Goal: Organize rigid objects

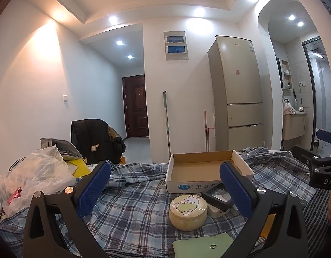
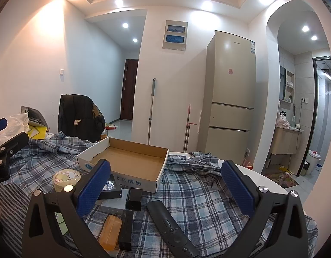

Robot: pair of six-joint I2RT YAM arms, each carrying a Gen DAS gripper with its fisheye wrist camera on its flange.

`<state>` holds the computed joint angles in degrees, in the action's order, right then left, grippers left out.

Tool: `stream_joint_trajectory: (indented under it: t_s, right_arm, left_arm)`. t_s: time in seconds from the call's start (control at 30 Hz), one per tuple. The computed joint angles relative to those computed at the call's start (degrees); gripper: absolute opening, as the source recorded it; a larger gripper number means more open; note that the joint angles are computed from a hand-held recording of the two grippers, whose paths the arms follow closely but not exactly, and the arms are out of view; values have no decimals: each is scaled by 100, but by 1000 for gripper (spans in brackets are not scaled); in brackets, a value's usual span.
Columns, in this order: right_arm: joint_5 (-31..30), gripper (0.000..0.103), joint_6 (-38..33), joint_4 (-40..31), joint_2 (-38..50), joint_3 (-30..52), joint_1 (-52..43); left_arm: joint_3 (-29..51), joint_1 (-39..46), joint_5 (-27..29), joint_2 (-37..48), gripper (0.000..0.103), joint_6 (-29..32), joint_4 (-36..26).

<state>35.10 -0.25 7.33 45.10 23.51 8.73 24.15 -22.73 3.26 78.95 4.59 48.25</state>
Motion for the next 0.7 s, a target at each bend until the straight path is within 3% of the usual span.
stream_joint_trajectory:
  t_s: [0.7]
  right_arm:
    - [-1, 103, 6, -11, 5, 6, -1]
  left_arm:
    - [52, 67, 53, -42, 103, -24, -113]
